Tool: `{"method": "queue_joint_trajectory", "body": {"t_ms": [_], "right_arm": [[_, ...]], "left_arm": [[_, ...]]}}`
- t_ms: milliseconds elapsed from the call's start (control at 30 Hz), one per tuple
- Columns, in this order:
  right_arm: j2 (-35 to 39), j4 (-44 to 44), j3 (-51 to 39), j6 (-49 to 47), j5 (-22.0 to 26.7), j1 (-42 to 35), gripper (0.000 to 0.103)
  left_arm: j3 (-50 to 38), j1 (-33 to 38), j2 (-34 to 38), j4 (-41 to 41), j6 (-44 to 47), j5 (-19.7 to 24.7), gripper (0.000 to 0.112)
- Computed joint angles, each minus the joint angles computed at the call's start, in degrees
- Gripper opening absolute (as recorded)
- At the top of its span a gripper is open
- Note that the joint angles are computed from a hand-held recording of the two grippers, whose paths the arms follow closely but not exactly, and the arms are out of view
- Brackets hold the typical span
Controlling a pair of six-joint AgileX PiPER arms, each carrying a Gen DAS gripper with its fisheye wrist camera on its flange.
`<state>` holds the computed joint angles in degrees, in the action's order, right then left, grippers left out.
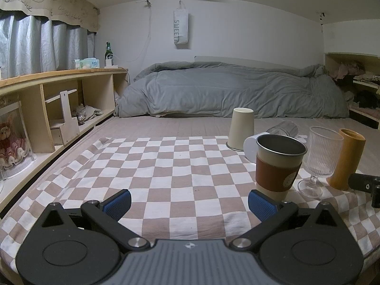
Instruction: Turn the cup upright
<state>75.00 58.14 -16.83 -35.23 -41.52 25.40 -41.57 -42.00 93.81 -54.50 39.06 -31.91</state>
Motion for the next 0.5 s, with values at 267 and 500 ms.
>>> {"method": "queue_joint_trajectory", "body": {"t_ms": [267, 500], "right_arm": [[0.0, 0.0, 0.0, -0.1, 0.0, 0.0, 0.103], [-0.1, 0.1, 0.0, -0.2, 0.0, 0.0, 0.103]], "left_arm": [[0.0, 0.0, 0.0, 0.1, 0.0, 0.0, 0.103], [0.1, 0.2, 0.0, 0.5, -0.3, 0.1, 0.103]]}}
